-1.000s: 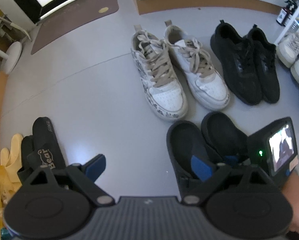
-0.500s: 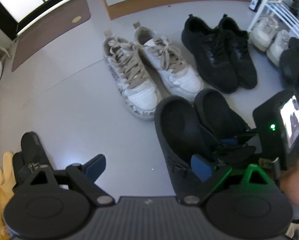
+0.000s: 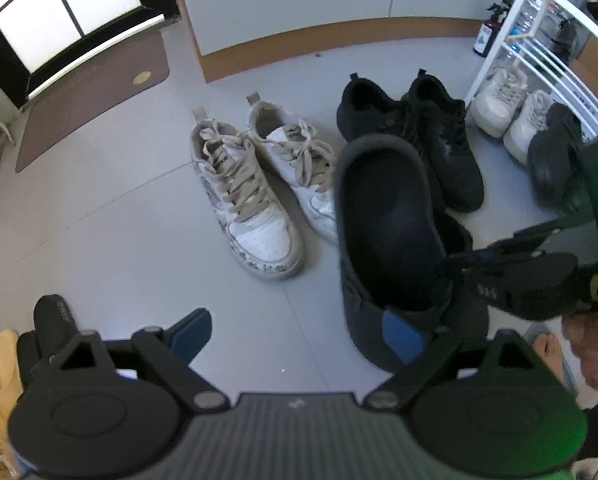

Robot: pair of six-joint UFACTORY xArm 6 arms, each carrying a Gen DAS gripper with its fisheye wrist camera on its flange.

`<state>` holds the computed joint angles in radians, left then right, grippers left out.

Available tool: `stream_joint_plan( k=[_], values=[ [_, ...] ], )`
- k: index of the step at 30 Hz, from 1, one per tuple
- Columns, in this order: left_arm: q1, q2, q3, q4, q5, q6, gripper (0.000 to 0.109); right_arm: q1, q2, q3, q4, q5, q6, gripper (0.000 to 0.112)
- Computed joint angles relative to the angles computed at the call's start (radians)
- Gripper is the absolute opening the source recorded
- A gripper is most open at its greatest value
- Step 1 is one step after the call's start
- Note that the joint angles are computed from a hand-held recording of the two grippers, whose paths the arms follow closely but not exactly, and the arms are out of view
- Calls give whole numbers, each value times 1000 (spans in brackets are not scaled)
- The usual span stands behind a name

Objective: Organize scattered shoes

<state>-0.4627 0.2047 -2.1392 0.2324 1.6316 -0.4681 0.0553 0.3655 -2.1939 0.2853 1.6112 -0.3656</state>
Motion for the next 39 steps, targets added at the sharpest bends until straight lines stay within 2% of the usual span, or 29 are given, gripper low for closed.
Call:
stream_joint_plan(
  k=[8, 13, 17, 18, 20, 22, 28, 30, 33, 35, 39],
  values=[
    [3, -21, 25, 13, 4, 19, 94, -13, 16, 72, 52, -45, 30, 0],
    [10, -6, 5, 16, 7, 16, 94, -20, 59, 38, 57, -63, 125, 8],
    [10, 6, -13, 15, 7, 19, 94, -21, 93, 0, 81, -40, 137, 11],
    [10, 13, -22, 14, 3, 23, 94, -16, 91, 6, 89, -51, 137, 15],
    [9, 24, -38, 17, 5, 24, 94, -12, 82, 19, 106, -65, 141, 48],
    [11, 36, -59, 17, 10, 24, 94, -4, 74, 35, 137, -79, 142, 53],
    [7, 60, -98, 25, 17, 19, 94, 32, 112, 4, 86, -45, 174, 53],
    [4, 69, -107, 25, 22, 23, 94, 44, 126, 7, 59, -26, 160, 40],
    [0, 84, -122, 27, 39, 34, 94, 46, 116, 28, 52, -43, 107, 36],
    [-3, 95, -138, 32, 49, 35, 94, 42, 135, -6, 55, -18, 77, 35],
    [-7, 106, -158, 34, 55, 30, 94, 15, 231, -163, 91, 114, -1, 29]
  ],
)
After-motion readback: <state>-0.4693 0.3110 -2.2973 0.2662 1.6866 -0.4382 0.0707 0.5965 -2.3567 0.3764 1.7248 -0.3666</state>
